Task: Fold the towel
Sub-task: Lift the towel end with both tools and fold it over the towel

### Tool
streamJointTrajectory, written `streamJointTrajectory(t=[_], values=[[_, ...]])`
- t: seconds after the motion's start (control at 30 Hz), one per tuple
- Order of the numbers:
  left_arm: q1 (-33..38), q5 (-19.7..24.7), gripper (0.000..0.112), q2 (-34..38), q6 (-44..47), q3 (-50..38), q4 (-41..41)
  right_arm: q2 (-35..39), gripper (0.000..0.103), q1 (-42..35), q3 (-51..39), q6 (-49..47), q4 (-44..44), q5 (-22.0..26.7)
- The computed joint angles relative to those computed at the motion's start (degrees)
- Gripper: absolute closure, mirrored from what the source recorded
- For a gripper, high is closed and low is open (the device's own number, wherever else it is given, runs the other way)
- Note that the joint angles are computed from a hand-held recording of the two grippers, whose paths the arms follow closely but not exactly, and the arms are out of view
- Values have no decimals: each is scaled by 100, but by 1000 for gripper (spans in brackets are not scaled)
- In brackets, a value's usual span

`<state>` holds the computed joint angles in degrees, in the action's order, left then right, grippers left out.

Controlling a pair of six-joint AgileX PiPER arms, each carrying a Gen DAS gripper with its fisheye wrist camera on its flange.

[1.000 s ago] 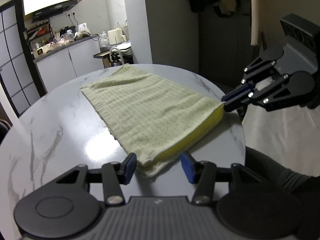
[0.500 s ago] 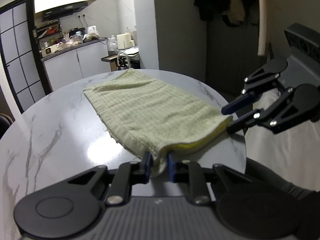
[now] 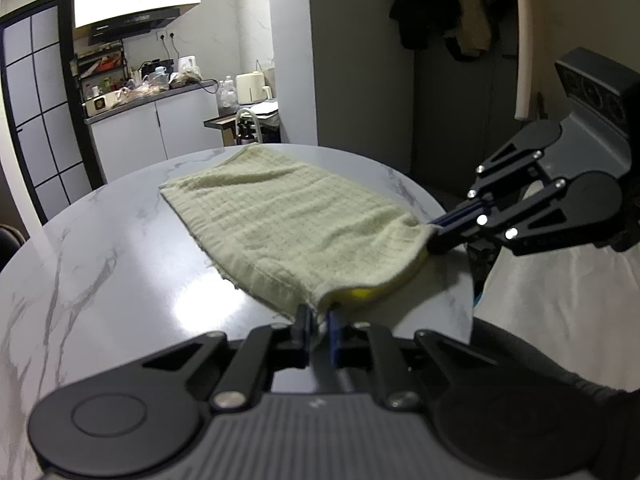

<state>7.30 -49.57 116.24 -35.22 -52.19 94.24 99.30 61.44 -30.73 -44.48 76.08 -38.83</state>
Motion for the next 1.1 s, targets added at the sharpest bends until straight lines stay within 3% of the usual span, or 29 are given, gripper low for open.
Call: streamJointTrajectory(t=[0.67,1.1], values=[[779,-307,103,-466,-138,341,124,-112,97,852,-315,-334,264,-387],[783,-531,103,-1192,347,977,-162,-291,97,1955,-443,-794,1289,-1426]])
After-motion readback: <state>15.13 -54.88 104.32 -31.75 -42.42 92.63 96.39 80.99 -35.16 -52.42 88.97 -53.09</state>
